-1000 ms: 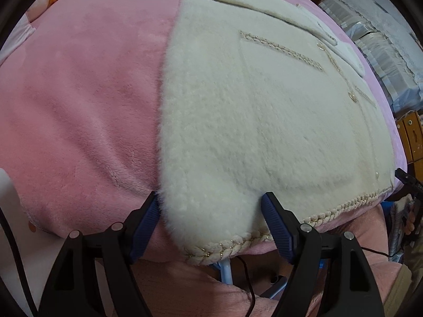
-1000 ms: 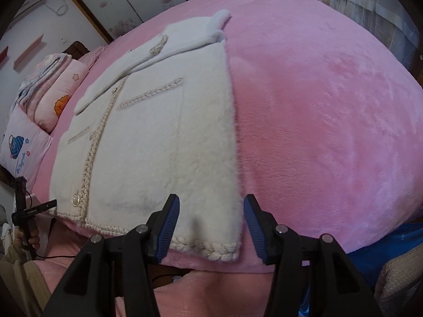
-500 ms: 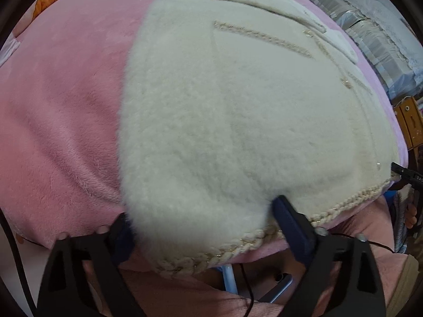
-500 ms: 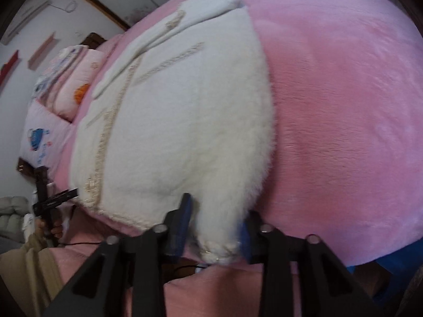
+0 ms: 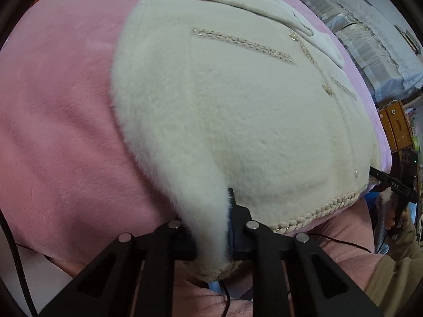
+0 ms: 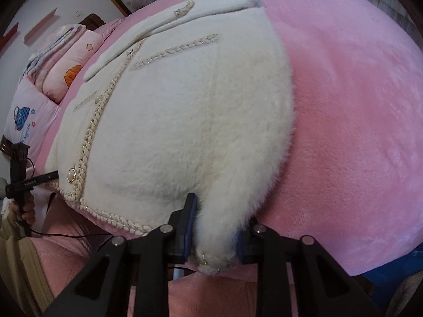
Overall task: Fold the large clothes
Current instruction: 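Lift the hem and fold it up toward the collar with both tools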
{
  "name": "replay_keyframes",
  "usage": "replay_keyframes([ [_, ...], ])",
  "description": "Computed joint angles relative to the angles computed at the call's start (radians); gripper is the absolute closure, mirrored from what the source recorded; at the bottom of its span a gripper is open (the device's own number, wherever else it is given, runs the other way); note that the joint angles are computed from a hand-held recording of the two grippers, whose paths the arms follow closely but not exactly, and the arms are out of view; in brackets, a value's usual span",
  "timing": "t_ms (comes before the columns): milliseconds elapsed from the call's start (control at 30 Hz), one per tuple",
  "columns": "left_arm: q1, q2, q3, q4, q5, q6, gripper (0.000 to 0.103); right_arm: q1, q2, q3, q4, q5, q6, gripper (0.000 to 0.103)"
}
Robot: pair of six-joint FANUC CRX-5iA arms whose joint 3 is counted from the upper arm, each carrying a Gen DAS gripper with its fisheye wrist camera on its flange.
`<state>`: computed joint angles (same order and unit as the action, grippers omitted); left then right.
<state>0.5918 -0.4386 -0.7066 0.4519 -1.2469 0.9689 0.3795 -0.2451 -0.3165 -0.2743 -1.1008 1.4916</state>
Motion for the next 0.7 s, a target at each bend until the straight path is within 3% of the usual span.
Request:
replay_keyframes([
  [133, 0.054, 0.029, -0.014, 0.165, -0.066, -0.033, 0.092, 0.029, -0.014, 0.023, 0.022, 0.009, -0.028, 0.087],
  [300, 0.055, 0.066, -0.005, 0.363, -0.061, -0.008, 0.092, -0.017, -0.009, 0.108, -0.071, 0.019, 0.005, 0.088],
  [467, -0.022, 0.143, 0.062, 0.549, 0.061, 0.025, 0.092, -0.105, 0.050, 0.255, -0.206, 0.076, 0.039, 0.089],
  [567, -0.071, 0.240, 0.161, 0.582, 0.151, 0.074, 0.092, -0.137, 0.149, 0.390, -0.262, 0.091, 0.043, 0.089],
  [700, -0.091, 0.388, 0.304, 0.589, 0.243, 0.156, 0.092, -0.128, 0.323, 0.583, -0.221, 0.127, -0.010, 0.089],
])
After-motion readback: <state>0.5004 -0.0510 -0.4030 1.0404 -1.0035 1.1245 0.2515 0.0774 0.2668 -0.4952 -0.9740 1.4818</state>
